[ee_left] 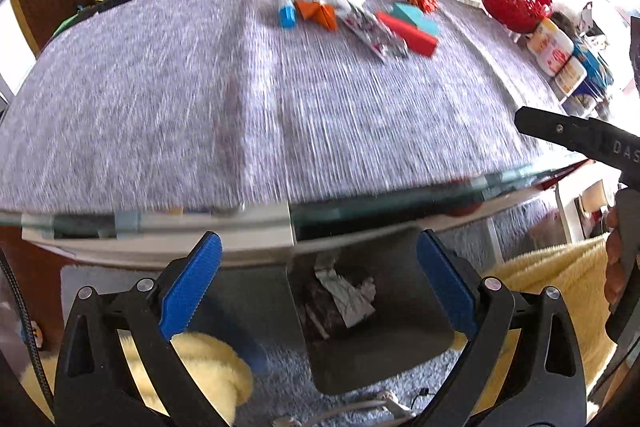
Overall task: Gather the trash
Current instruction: 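Grasp the silver blister pack with the left tool while the right tool grasps the red block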
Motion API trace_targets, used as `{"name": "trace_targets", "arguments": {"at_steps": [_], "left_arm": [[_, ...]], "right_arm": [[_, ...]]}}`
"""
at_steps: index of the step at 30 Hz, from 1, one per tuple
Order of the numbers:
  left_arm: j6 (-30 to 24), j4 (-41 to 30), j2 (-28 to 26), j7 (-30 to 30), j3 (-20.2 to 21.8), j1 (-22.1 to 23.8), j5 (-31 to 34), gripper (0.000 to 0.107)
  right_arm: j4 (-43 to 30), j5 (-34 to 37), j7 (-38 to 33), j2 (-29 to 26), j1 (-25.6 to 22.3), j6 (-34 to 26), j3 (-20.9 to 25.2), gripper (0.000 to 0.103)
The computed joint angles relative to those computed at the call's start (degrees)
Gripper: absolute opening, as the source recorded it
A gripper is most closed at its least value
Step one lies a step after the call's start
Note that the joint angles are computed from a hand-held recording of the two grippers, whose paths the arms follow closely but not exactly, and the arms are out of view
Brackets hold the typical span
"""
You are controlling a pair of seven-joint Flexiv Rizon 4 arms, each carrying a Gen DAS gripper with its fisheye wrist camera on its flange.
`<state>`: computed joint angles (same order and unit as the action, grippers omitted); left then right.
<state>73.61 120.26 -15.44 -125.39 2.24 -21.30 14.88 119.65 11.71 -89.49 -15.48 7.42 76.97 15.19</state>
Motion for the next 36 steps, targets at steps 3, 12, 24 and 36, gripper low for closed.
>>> {"name": "trace_targets", "arguments": {"at_steps": [3,12,24,36], "left_arm": [[-0.76,-1.95,-1.17,1.83,-0.43,1.23,-1.51,0.093],[-2.63,-8.51,-6.34,8.05,-1.15,2.91,-5.61,0.093],[-3.68,-15.07,-12.24,14.91,-2.27,3.11,-12.07,0.093],[-5.09,-22.18,-17.22,17.97,-2.24,2.51,-15.26,0.092]], "right_arm": [[-2.45,-2.51,0.87,-2.59,0.96,0.24,-1.54,0.089],[-12.91,-5.16,-1.58,-11.32,-1.42,-3.84,0.56,0.058],[-22.62,-8.02,-5.11,-18.76,-0.23,-7.22,0.69,0.054],[-26.53,-6.46,-4.62,-20.25,-1.37,-10.24,0.53,0.027]]}}
